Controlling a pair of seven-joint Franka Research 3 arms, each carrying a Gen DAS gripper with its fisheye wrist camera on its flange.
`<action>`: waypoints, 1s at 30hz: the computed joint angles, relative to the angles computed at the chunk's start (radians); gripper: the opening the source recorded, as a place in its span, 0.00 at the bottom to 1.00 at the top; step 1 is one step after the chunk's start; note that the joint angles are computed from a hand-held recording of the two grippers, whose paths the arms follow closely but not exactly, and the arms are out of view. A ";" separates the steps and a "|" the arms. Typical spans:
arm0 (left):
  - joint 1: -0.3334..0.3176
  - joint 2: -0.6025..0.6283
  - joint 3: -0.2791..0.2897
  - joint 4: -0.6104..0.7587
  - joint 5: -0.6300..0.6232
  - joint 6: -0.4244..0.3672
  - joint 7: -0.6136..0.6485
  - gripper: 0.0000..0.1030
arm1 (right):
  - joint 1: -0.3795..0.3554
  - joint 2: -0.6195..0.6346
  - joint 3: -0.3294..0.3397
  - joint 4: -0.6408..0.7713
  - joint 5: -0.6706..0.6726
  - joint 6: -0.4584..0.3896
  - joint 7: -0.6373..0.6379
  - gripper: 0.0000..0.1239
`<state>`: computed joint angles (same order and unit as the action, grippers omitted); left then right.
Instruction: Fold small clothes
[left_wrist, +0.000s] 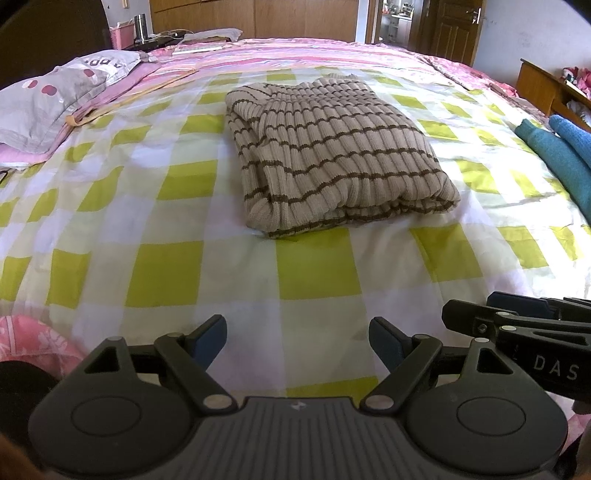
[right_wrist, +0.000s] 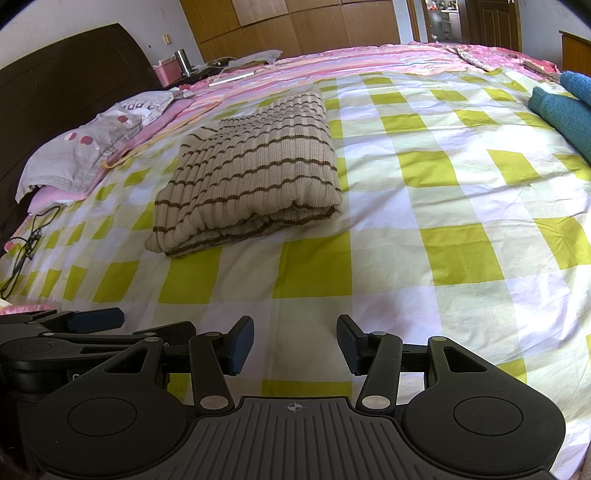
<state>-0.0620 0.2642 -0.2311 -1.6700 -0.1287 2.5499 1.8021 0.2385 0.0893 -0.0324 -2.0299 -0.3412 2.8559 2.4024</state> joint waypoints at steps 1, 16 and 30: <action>0.000 0.000 0.000 0.000 -0.001 -0.001 0.000 0.86 | 0.000 0.000 0.000 0.000 0.000 0.000 0.000 0.40; 0.002 -0.005 0.000 -0.010 -0.003 0.017 0.000 0.88 | 0.002 0.000 -0.002 -0.002 -0.014 0.009 0.020 0.40; -0.004 -0.008 0.007 -0.020 0.027 0.051 -0.026 0.94 | 0.003 -0.001 -0.002 -0.001 -0.017 0.012 0.028 0.40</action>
